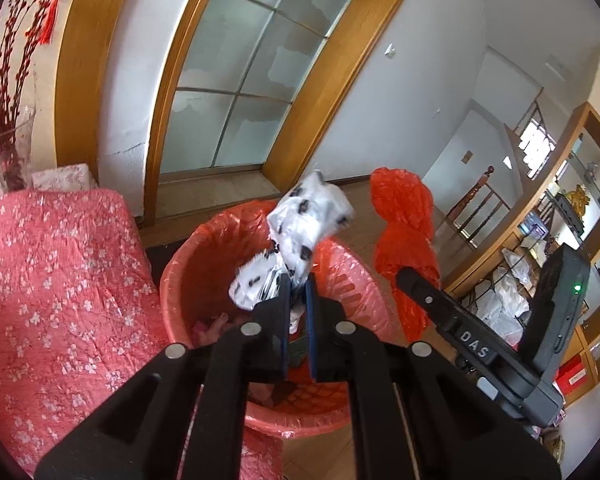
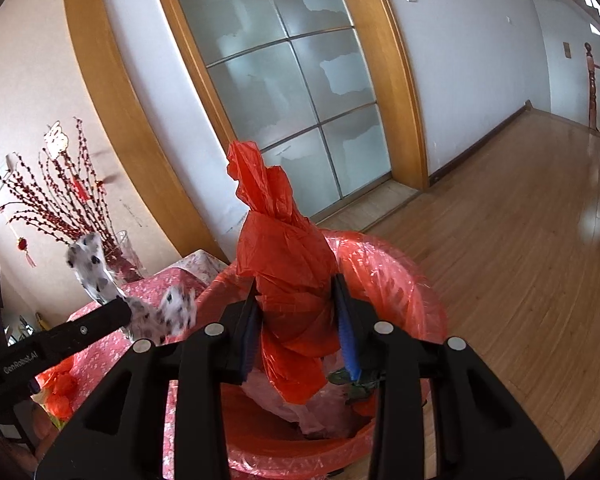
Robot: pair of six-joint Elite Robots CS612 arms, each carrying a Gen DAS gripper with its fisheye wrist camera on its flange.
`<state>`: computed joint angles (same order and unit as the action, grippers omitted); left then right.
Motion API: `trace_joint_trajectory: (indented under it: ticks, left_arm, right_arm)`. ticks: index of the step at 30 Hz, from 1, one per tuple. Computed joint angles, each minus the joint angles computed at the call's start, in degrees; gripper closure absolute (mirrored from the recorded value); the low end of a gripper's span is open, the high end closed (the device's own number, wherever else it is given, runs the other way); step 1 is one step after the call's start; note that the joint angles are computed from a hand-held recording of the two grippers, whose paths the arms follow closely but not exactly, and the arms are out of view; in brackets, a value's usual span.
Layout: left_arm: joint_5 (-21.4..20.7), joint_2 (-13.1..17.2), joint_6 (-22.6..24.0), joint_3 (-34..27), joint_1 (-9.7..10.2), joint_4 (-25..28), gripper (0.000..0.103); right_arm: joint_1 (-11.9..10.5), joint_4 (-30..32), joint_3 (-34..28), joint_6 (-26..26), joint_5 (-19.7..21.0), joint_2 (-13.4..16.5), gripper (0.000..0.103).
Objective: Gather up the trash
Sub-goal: 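Open both tools to drop the red and black-and-white bags into the basket, then move both open tools back to the remaining bags on the bed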
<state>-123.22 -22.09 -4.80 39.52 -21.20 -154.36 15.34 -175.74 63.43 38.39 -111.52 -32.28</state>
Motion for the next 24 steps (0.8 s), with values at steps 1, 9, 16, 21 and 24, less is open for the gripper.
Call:
trace_joint_trajectory:
  ticks: [1,9,16,21,24]
  left_arm:
    - [0.1,0.3,0.0,-0.5,-0.02,0.9,0.084]
    - [6.0,-0.4,-0.4,1.9,0.27,0.7,0.068]
    - [14.0,-4.3,0.7,10.6,1.03,-7.2,0.06]
    - [19.6,-7.0,1.4,16.3,1.99,-12.8,0.057]
    - [22.1,-8.6,1.7,19.4,2.83,-16.3,0.056]
  right_arm:
    - [0.0,0.1,0.0,0.2,0.1,0.0,0.064]
    - [0.0,1.5,1.0,1.1,-0.7,-0.2,0.046]
    - [1.0,1.8,-0.2,-2.4,-2.9,0.3,0.046]
    - [2.2,2.1,-2.6,-6.6,-2.8,1.3,0.046]
    - [2.7,2.8,-4.3,-8.1,-1.6,2.1,0.046]
